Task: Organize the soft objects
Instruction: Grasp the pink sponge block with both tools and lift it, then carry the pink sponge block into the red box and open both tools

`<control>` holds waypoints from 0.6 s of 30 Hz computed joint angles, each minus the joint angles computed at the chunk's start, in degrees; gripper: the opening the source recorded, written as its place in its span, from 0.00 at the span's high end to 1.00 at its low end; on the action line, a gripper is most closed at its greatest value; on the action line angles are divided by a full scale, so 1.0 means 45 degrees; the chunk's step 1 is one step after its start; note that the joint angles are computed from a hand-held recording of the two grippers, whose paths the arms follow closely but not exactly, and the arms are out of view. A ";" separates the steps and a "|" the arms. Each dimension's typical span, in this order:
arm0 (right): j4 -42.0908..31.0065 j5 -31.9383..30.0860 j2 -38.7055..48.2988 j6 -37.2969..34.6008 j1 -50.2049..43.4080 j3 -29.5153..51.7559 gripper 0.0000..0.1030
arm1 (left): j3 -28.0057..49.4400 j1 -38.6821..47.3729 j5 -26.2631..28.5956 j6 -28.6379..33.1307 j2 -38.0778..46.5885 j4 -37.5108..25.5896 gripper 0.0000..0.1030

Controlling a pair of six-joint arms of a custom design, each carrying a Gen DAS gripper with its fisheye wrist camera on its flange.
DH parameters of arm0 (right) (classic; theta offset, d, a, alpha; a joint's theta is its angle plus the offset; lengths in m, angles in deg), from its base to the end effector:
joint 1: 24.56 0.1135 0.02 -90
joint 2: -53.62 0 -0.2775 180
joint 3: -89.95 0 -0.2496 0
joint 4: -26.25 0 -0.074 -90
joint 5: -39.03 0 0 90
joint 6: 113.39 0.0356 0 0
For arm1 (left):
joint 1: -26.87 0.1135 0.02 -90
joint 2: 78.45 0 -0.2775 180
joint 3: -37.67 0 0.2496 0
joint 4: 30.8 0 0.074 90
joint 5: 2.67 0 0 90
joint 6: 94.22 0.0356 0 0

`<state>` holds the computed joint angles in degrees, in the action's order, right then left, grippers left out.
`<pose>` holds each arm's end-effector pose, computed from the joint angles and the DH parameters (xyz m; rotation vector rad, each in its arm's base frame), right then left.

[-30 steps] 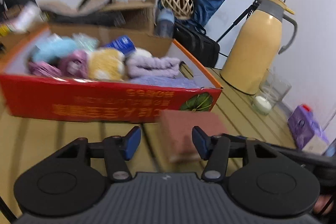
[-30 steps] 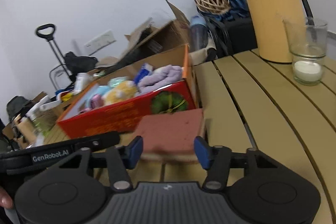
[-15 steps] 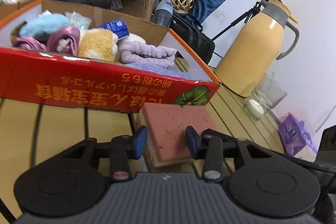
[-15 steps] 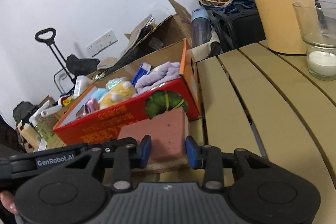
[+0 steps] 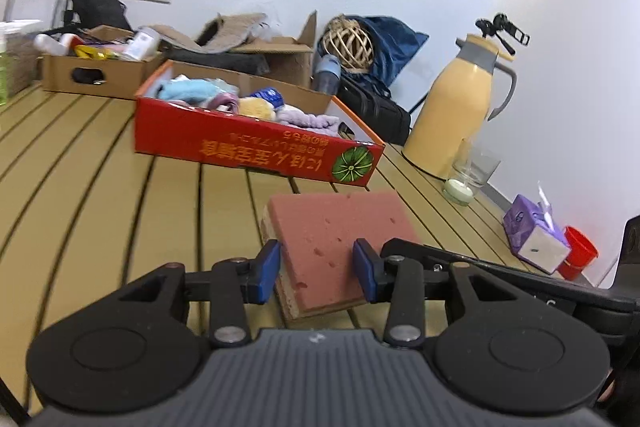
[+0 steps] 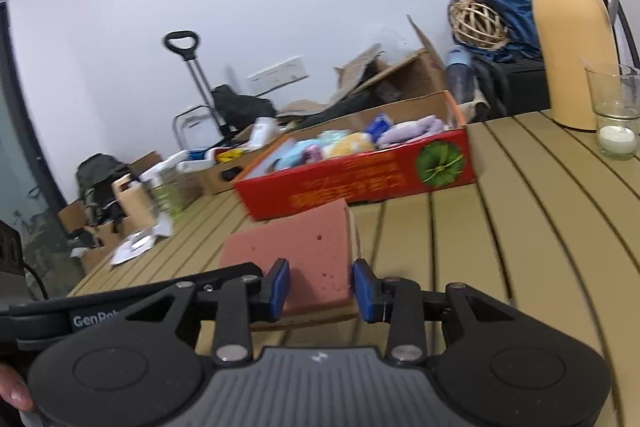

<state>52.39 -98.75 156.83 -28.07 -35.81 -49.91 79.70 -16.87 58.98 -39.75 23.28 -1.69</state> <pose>0.2746 -0.0277 0.1023 -0.3300 2.0405 0.7457 0.2234 -0.1904 0.1161 -0.1466 2.0473 -0.3442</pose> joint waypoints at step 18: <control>-0.4396 -0.3134 -0.8017 -0.1704 -0.3592 -0.3411 0.67 | -0.1229 -0.4797 -0.4802 -0.0423 -0.3510 -0.1759 0.61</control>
<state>32.61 -112.85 120.76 -35.74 -51.98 -65.26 74.17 -38.46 37.37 -41.65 7.48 -9.60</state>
